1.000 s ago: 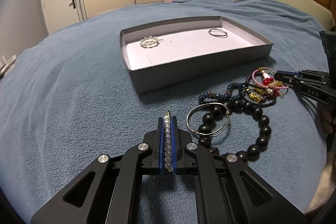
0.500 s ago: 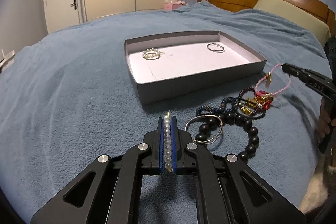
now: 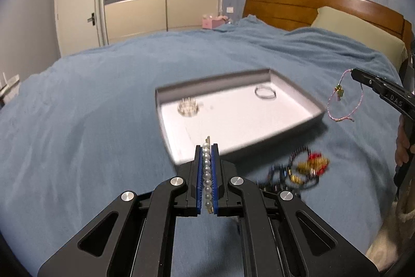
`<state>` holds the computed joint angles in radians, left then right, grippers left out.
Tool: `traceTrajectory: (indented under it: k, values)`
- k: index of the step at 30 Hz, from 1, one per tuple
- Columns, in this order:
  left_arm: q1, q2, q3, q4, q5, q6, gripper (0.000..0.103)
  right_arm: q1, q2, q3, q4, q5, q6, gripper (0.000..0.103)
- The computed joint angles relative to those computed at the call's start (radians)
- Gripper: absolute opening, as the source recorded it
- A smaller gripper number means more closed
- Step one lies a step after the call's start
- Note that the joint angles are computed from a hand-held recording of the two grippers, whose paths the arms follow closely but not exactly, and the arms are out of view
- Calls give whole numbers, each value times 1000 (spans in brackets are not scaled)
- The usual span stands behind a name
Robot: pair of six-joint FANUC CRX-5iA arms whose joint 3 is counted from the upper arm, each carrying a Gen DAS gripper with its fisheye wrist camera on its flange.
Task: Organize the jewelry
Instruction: 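Lower the pearl pin and pink bracelet into the tray and release both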
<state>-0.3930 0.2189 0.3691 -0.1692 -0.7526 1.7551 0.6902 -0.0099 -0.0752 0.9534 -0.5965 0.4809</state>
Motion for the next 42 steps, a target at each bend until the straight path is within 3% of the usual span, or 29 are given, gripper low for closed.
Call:
traceTrajectory:
  k: [8, 17, 24, 31, 42]
  values:
    - [17, 127, 199, 27, -25, 0, 7, -54, 99, 107, 58, 61, -80, 5]
    - [34, 279, 339, 88, -106, -23, 7, -53, 209, 250, -288, 14, 228, 5]
    - [62, 313, 340, 133, -162, -45, 7, -58, 246, 300, -431, -55, 324, 5]
    - [57, 303, 311, 102, -153, -20, 7, -42, 243, 267, -381, -68, 300, 5]
    - [62, 294, 290, 109, -132, -22, 7, -55, 278, 329, -482, -127, 366, 5]
